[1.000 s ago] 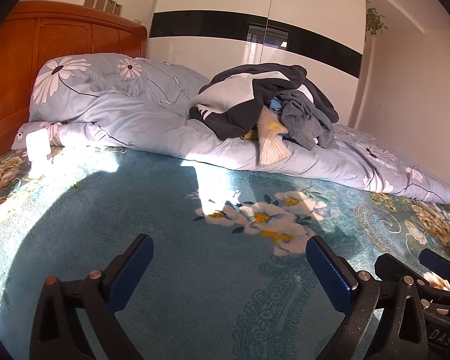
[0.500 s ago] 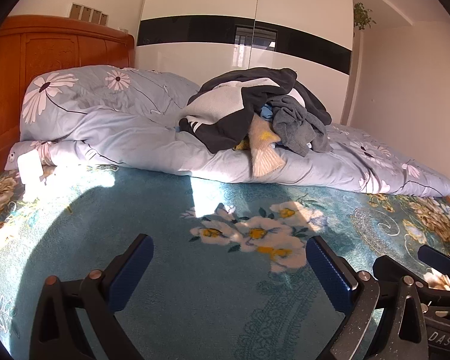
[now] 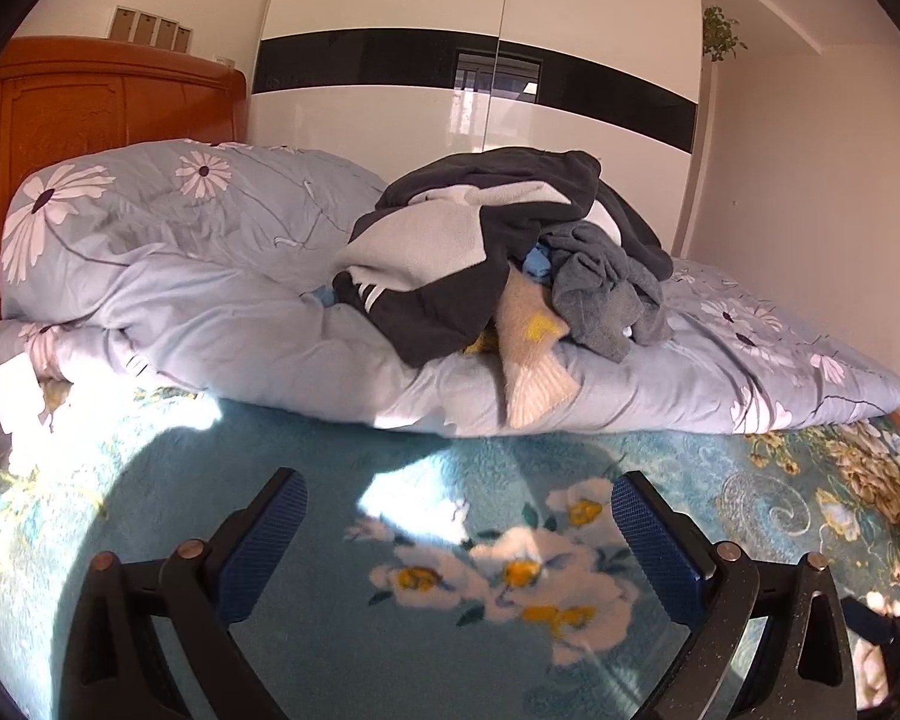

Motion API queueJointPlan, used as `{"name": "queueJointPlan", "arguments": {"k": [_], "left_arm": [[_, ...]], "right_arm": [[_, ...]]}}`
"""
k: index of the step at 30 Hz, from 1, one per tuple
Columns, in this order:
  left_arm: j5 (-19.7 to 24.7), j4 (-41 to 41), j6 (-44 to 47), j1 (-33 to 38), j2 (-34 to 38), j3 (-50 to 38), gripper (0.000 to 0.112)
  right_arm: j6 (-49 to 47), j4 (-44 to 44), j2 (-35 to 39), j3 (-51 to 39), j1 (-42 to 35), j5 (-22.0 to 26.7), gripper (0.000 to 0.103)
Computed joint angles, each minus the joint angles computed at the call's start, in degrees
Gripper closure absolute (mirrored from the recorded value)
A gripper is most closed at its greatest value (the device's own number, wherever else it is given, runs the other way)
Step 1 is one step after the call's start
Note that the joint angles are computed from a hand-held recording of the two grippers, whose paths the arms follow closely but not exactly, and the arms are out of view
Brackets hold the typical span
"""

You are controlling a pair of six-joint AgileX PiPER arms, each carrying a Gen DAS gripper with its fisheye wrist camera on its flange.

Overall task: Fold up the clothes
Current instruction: 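Grasp the dark grey Kappa jacket with the left gripper and lift it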

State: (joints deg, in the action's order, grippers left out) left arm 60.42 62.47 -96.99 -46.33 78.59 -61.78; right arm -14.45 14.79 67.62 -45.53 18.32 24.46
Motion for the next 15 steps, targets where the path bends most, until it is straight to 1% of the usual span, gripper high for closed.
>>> {"name": "queueJointPlan", "arguments": {"k": [3, 4, 6, 9, 11, 13, 14, 15], "left_arm": [[-7.9, -3.6, 10.9, 10.8, 3.3, -8.7, 0.009], [-8.5, -4.8, 14.8, 13.6, 5.7, -12.7, 0.009], [-7.6, -6.9, 23.2, 17.4, 12.0, -21.9, 0.009], [-5.0, -10.0, 34.3, 20.8, 22.0, -36.2, 0.009], [-1.6, -10.7, 39.9, 21.8, 28.6, -44.8, 0.009], [2.8, -10.4, 44.9, 22.4, 35.2, -54.0, 0.01], [4.5, -10.5, 46.6, 22.8, 37.8, -57.8, 0.015], [5.4, -10.9, 48.0, 23.2, 39.5, -60.6, 0.023]], "right_arm": [[-3.2, 2.5, 0.7, 0.1, -2.2, 0.0, 0.004], [-4.2, 3.3, 0.9, 0.1, -3.0, 0.1, 0.004], [-6.1, 4.9, 1.5, 0.1, -4.3, 0.3, 0.004], [-9.2, 7.7, 2.3, -0.1, -6.2, 0.9, 0.004], [-12.4, 10.4, 2.6, -0.1, -7.5, 1.3, 0.004], [-15.7, 12.9, 2.3, 0.2, -9.2, 1.8, 0.004], [-17.2, 14.0, 2.0, 0.3, -10.0, 2.0, 0.004], [-18.7, 15.1, 1.7, 0.5, -11.0, 2.3, 0.004]]}}
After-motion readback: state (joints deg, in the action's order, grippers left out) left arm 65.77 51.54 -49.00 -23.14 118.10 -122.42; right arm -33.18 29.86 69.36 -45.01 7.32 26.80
